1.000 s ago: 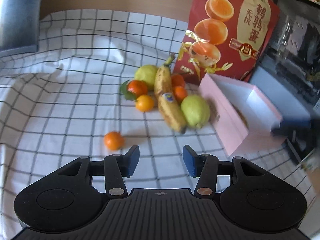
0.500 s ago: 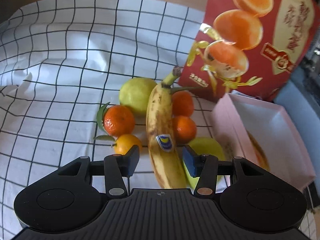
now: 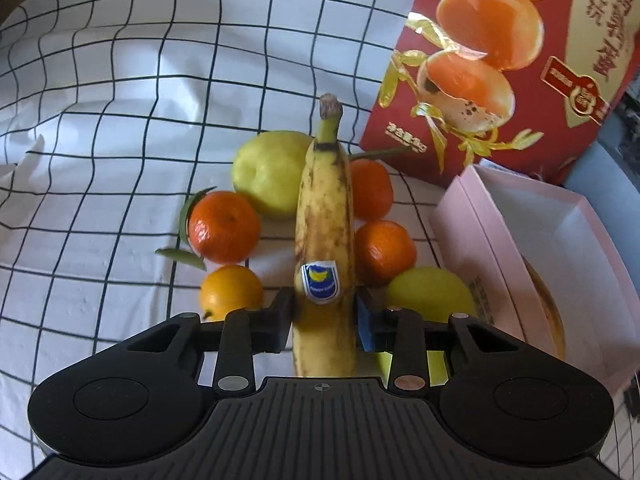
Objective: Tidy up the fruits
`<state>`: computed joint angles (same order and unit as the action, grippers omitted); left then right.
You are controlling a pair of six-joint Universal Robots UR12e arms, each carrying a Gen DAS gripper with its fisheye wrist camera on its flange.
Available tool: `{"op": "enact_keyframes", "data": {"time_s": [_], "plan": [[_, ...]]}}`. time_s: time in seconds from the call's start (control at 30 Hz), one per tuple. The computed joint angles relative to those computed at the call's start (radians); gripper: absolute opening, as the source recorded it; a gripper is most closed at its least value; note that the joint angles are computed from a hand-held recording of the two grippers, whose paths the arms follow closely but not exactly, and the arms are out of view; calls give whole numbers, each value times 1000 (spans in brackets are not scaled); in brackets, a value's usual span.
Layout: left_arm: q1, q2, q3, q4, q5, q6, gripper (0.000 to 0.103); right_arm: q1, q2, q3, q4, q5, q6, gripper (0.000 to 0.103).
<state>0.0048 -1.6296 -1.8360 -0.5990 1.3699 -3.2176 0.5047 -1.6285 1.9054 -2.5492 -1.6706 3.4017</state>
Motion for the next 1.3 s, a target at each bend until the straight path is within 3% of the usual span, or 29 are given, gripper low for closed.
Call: {"op": "enact_keyframes", "data": {"time_s": [0.37, 0.5, 0.6, 0.73, 0.9, 1.13, 1.3], "plan": [[63, 157, -132, -49, -142, 45, 38, -1, 22, -15, -4, 55, -59, 57], [99, 227, -187, -96, -211, 20, 38, 3, 33, -22, -16, 67, -81, 57], [130, 279, -228, -133, -268, -1, 38, 2, 40, -27, -46, 64, -69, 57], [161, 322, -257, -196, -328, 15, 38, -23, 56, -47, -60, 131, -23, 57], [175, 342, -273, -193, -334, 41, 38, -25, 97, -81, -48, 182, -45, 57], [180, 372, -278, -204, -315, 166, 37, -19, 136, -114, -28, 256, -57, 57], [184, 376, -276, -236, -301, 189, 38, -12, 151, -131, -25, 268, -62, 57]]}}
